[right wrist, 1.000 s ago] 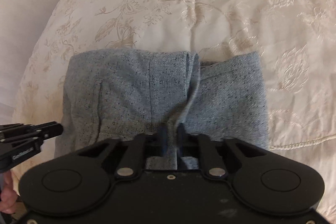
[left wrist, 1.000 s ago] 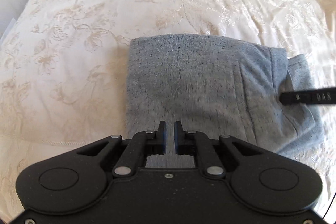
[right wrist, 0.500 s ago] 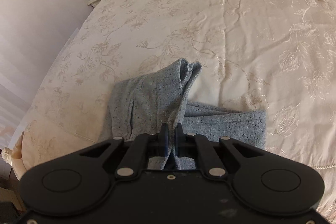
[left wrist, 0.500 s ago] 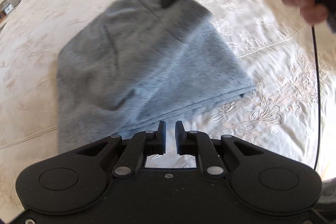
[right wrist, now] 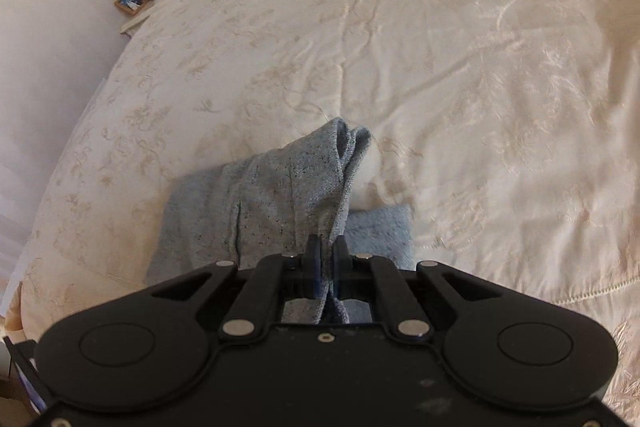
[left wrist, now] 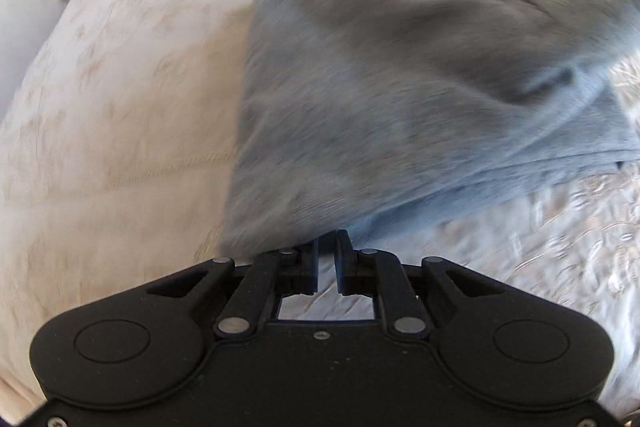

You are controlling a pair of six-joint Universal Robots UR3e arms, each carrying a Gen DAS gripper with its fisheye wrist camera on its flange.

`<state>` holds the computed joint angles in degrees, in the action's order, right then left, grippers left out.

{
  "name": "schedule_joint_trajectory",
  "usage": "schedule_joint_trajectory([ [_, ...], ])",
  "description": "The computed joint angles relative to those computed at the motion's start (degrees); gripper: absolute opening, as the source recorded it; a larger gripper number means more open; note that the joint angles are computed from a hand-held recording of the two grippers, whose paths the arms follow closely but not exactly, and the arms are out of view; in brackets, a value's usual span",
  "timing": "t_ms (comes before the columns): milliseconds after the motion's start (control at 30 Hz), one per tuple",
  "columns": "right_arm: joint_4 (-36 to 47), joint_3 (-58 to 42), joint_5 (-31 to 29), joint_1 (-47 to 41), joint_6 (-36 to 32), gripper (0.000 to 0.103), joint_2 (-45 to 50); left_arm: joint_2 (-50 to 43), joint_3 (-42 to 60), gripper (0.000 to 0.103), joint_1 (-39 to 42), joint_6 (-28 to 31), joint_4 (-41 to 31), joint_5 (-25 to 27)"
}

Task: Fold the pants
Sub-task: 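Fold the held waistband end over the cuff end with the left gripper, then open the left gripper and release the folded pants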

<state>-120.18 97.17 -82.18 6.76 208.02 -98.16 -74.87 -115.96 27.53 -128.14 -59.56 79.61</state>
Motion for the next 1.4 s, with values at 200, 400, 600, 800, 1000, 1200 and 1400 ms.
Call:
schedule_joint_trajectory([
  [200, -4.3, 8.7, -1.9, 1.2, 1.8, 0.006, 0.6, -3.4, 2.8, 0.02, 7.6, -2.2, 0.1, 3.3],
  [400, -7.8, 12.4, -1.7, 0.3, 4.0, 0.006, -0.1, -3.5, 7.4, 0.02, 9.5, -2.6, -1.5, 0.6],
  [600, -6.8, 10.0, -5.4, 1.8, 7.6, 0.011, 2.3, -9.4, 19.0, 0.04, 3.6, -7.3, -5.4, -5.8],
  [800, -4.3, 0.8, -18.7, 9.9, 11.0, 0.016, 4.9, -17.7, 23.0, 0.043, -8.3, -9.7, 0.6, -3.8],
  [1000, -8.4, -9.7, -14.6, 14.2, 3.3, 0.023, 16.1, -24.7, 26.2, 0.044, -13.3, -8.5, -3.6, 0.7],
  [1200, -6.5, -18.0, -13.2, 12.2, 0.5, 0.022, 28.4, -30.2, 34.2, 0.056, -7.9, -5.0, -13.8, -3.3],
  [1400, -8.5, -15.5, -10.0, 6.2, -0.6, 0.008, 30.8, -33.7, 42.1, 0.056, -3.2, -2.8, -23.6, -4.4],
])
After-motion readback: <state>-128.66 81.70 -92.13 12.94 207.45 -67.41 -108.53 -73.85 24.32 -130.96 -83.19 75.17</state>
